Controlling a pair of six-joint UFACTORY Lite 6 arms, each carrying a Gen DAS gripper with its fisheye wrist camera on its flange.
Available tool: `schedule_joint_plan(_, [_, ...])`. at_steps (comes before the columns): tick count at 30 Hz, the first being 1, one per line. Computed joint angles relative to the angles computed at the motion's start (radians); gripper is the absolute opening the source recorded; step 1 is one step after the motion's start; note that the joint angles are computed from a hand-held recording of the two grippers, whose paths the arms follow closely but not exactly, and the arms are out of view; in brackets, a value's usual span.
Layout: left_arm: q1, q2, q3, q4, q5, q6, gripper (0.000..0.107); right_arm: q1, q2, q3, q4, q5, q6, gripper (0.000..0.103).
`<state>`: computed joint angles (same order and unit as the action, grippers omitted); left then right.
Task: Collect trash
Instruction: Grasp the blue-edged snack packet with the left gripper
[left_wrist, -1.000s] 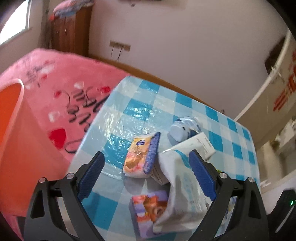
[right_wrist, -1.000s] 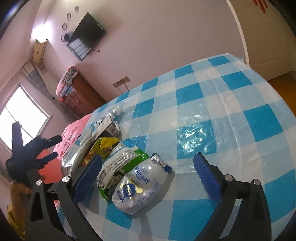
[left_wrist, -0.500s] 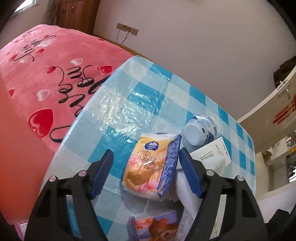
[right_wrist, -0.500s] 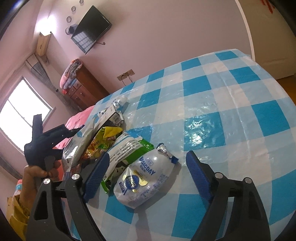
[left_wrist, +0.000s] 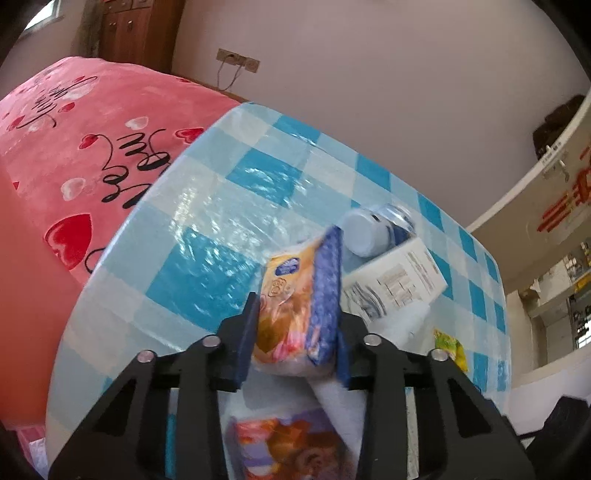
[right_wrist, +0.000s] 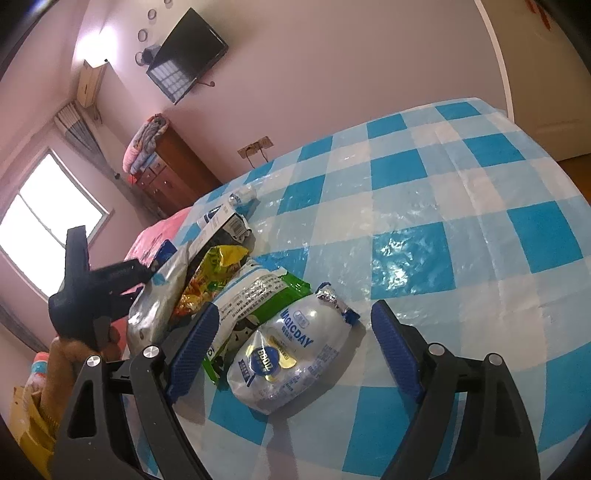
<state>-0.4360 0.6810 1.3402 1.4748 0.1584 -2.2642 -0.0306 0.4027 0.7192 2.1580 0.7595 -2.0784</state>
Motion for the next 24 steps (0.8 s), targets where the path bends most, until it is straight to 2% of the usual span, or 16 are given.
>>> schedule_joint_plan(5, [-0.052, -0.010, -0.020, 0.002, -0.014, 0.002, 0.034, -0.008, -0.002, 0.000, -0.011, 0.000, 0.002, 0.084])
schedule_joint_plan(9, [-0.112, 0.004, -0.016, -0.129, -0.025, 0.136, 0.034, 0.006, -0.012, -0.006, 0.008, -0.032, -0.012, 0.084])
schedule_joint_plan(14, [-0.156, 0.002, -0.021, -0.187, -0.015, 0.190, 0.034, 0.033, -0.032, -0.018, 0.032, -0.079, -0.049, 0.084])
schedule_joint_plan(16, [-0.170, 0.001, -0.013, -0.285, 0.029, 0.296, 0.034, 0.051, -0.039, -0.026, 0.054, -0.097, -0.079, 0.084])
schedule_joint_plan(19, [-0.169, -0.005, -0.015, -0.287, 0.054, 0.288, 0.035, 0.086, -0.040, -0.028, 0.094, -0.135, -0.126, 0.084])
schedule_joint_plan(21, [-0.160, -0.009, -0.020, -0.272, 0.056, 0.260, 0.037, 0.109, -0.036, -0.026, 0.123, -0.158, -0.155, 0.089])
schedule_joint_plan(24, [-0.152, -0.011, -0.017, -0.249, 0.081, 0.225, 0.037, 0.130, -0.030, -0.025, 0.162, -0.174, -0.198, 0.091])
